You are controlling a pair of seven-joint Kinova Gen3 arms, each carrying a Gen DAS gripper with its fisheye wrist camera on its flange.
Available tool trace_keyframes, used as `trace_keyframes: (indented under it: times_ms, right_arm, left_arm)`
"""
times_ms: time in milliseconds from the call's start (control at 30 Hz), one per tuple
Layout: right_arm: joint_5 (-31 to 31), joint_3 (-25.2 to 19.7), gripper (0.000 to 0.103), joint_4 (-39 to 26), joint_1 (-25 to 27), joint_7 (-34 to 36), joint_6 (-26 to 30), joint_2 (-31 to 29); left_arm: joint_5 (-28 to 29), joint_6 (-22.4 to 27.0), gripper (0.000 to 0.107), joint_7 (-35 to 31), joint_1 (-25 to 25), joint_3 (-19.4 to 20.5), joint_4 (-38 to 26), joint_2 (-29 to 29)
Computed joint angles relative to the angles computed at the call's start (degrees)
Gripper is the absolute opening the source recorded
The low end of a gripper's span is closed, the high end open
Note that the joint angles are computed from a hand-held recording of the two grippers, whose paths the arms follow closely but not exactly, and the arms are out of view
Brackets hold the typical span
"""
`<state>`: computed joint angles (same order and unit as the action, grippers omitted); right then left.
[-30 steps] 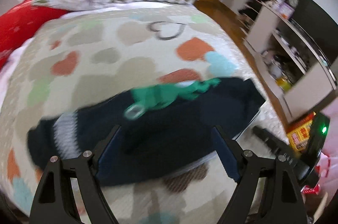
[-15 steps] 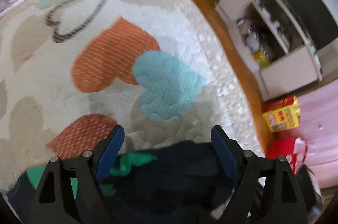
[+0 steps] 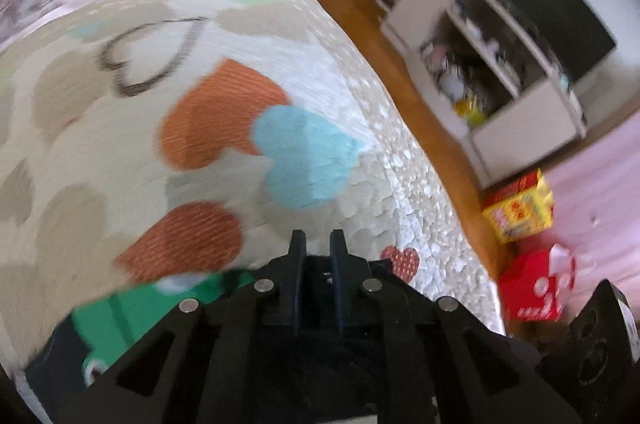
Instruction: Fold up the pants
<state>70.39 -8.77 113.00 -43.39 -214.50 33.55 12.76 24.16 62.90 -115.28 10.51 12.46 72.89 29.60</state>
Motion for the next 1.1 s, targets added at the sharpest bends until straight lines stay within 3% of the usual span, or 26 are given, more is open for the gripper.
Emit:
trace_keyframes:
  times_ms: [200, 267, 367, 433, 467, 500, 567, 700, 767, 900, 1067, 1100]
  right_arm:
    - [-1.95, -14.47, 0.022, -10.08, 9.32, 13.98, 4.07, 5.69]
    - [-2.87, -19.77, 0.022, -13.96, 12.79, 18.64, 5.46, 8.99]
    - [-2.35, -27.74, 0.025, -20.76, 15.70, 25.63, 11.08, 15.96]
    - [-3.20, -31.24, 0.034, -24.57, 16.30, 30.29, 14.51, 19.65]
    - [-4.71, -31.40, 0.049, -25.86, 15.85, 32.62, 14.88, 20.54]
    - [-7.04, -30.50, 0.061, -26.58, 14.77, 34.95, 14.32, 20.45]
    - [-11.66, -26.01, 0.067, -27.87, 11.29, 39.61, 12.59, 19.41]
    - [-20.76, -23.50, 0.067, -27.27, 10.16, 48.93, 6.65, 15.95]
    - [-23.76, -19.25, 0.067, -27.37, 6.05, 51.07, 8.01, 13.25]
    - [-25.92, -8.78, 0.067, -31.02, -3.47, 50.69, 15.95, 12.10]
    - [-37.18, -2.26, 0.055, -36.77, -2.90, 56.31, 15.07, 17.05]
    - [-39.43, -1.17, 0.055, -37.47, -2.64, 57.41, 14.77, 18.10]
  left_arm:
    - [10.72, -6.15, 0.017, -5.61, -13.34, -0.96, 13.74, -8.13]
    - [15.28, -7.47, 0.032, -8.78, -17.81, -2.76, 19.04, -11.22]
    - [19.78, -9.56, 0.043, -14.23, -21.93, -7.48, 27.01, -17.35]
    - [21.91, -11.34, 0.049, -17.84, -24.32, -9.83, 32.32, -21.76]
    - [22.37, -12.66, 0.055, -19.13, -24.72, -11.64, 34.97, -24.19]
    - [22.86, -14.33, 0.057, -19.92, -25.01, -12.39, 36.66, -25.65]
    - [24.26, -16.62, 0.063, -22.08, -25.46, -14.79, 39.94, -28.31]
    - [28.71, -14.69, 0.065, -27.35, -28.22, -20.00, 42.96, -29.69]
    - [29.44, -15.66, 0.065, -27.96, -29.34, -21.01, 43.59, -29.68]
    - [30.27, -16.47, 0.068, -26.61, -32.09, -22.41, 43.27, -27.40]
    - [32.64, -17.05, 0.068, -28.66, -35.18, -21.37, 44.34, -23.71]
    - [32.11, -16.94, 0.063, -28.45, -35.38, -20.93, 44.13, -22.55]
